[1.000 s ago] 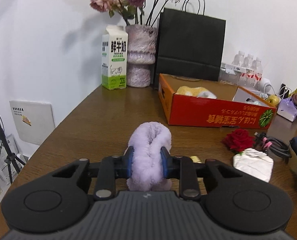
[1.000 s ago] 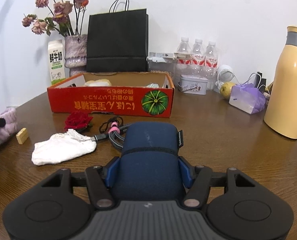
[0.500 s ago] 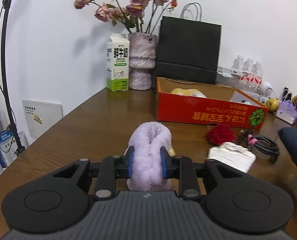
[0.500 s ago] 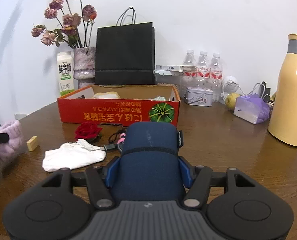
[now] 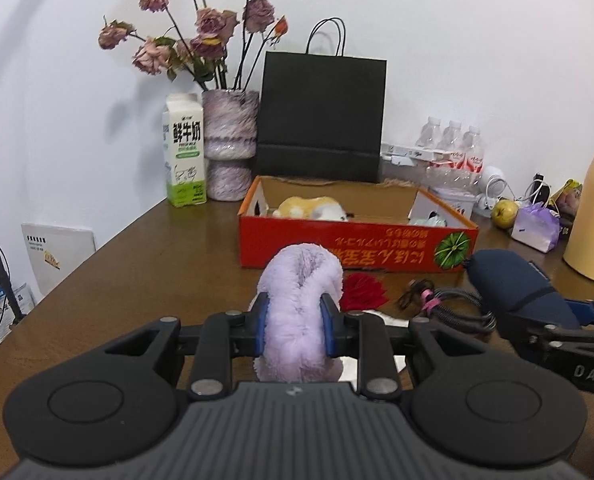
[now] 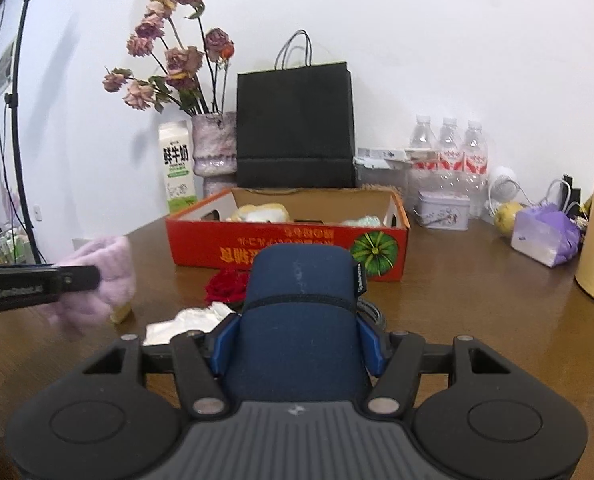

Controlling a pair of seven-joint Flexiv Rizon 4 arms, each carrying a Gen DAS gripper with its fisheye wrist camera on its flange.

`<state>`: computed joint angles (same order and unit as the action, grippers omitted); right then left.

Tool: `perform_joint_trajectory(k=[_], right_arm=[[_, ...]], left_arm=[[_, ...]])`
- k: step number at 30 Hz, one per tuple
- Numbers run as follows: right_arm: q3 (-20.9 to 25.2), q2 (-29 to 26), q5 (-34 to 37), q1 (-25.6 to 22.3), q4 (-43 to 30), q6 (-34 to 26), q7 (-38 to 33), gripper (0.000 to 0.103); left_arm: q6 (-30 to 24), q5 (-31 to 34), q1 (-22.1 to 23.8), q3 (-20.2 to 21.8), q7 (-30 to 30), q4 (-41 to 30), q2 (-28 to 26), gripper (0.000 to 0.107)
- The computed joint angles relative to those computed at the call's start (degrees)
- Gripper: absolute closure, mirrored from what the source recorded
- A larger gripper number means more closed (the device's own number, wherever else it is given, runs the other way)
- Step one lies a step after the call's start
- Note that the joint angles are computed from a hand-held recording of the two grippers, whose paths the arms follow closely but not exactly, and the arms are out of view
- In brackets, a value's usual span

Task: Organize objects
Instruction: 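Carry the navy pouch and lilac scrunchie over the red box with both tools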

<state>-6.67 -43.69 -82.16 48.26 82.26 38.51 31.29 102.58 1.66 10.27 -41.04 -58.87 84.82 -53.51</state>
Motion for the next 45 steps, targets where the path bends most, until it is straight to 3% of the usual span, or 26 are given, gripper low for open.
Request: perform_joint_trajectory(k=[15,34,45], right_arm=[[-2.5,-2.8,2.8,-1.0,-7.2,4.1,-8.5,0.043],[-6.3,-7.9,11.3,-2.8,-17.5,6.0,-18.1,0.043],[-9.4,-13.2,17.4,-4.6,-25.7,8.9,-21.9,0.043]], left_arm=[[-2.1,-2.6,-4.2,1.2,1.1,-5.1,-0.1,0.081],[-7.8,-11.5,-12.6,4.5,7.7,-20.7,-4.9,0.081],[-16.9,-20.7,-22.2,15.7,7.7,-39.1,-11.6,0.081]])
